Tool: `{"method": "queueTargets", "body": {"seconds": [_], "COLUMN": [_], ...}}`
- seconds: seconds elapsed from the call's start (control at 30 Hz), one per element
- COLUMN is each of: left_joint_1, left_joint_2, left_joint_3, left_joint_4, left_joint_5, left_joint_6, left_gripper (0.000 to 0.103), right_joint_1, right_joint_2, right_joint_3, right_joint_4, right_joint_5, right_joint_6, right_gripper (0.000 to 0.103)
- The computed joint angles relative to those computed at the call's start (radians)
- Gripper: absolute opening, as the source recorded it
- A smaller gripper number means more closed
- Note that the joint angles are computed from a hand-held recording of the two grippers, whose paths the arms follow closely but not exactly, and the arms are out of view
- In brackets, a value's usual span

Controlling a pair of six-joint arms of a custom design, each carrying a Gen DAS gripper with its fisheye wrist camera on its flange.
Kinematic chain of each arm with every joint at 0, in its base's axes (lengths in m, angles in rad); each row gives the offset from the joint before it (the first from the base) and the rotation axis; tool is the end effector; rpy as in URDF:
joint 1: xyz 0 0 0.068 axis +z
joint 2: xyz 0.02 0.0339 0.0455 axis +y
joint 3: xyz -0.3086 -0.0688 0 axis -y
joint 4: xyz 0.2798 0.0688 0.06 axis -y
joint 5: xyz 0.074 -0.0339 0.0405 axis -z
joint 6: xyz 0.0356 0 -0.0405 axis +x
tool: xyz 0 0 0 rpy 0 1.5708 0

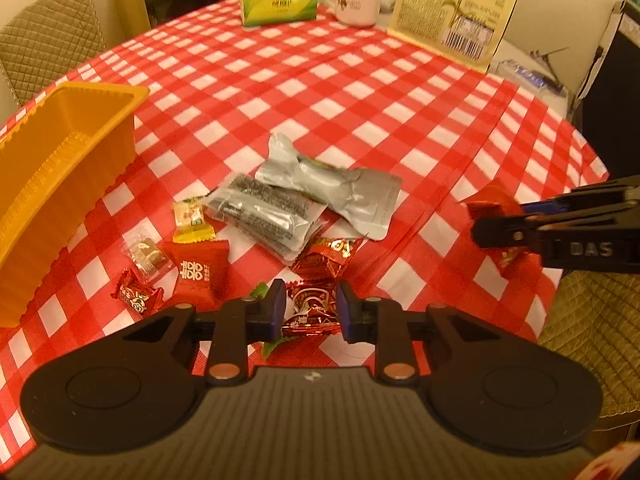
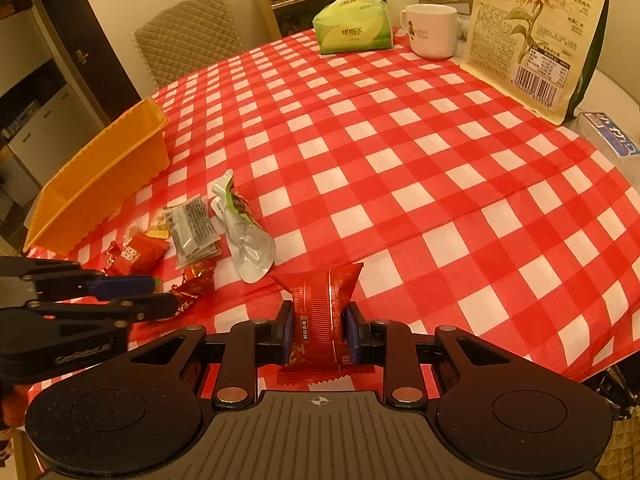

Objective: Organize snacks
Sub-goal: 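Carry the red packet and red candy over the orange tray with both grippers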

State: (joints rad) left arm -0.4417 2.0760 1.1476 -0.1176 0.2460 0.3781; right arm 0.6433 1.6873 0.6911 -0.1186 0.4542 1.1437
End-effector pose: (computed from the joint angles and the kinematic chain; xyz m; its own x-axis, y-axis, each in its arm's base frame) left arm 0.3935 -0.1957 0.1015 -0.5333 0.6482 -0.5434 0.7767 0.6298 -0.0109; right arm 0.2534 0.1704 0.1226 -0.6475 0.5368 -0.5409 0.4946 0.8360 0.2376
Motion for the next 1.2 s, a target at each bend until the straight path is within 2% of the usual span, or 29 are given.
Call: {"method": "queueTargets", "body": {"seconds": [0.17, 0.5, 0.87, 1.2], "left_joint_1": [-0.012, -0.030, -0.028, 0.040], "left_joint_2": [0.024, -0.010, -0.232, -0.398], "left_joint_3": [0.012, -0.043, -0.231, -0.324], "left_joint_4": [-0.034, 0.015, 0.081, 0.075], "left_joint_5": [-0.028, -0.065, -0.099, -0.157], "left_joint_6": [-0.016, -0.092, -0.221, -0.291], "left_gripper": [0.024, 0.021, 0.021, 0.021], "right_joint_1": [0.001, 0.010, 0.016, 0.004], "right_joint_2": [-0.019, -0.066, -0.137, -0.094], "right_joint_3": [-0.025, -0.074, -0.106, -0.038], "right_joint_4": [0.013, 0.045, 0.104, 0.172], "right_joint_5": [-0.009, -0.026, -0.062, -0.152], "right_joint_6": [-0.002, -0.019, -0.124, -0.276], "right_gripper": [0.027, 0.027, 0.027, 0.027]}}
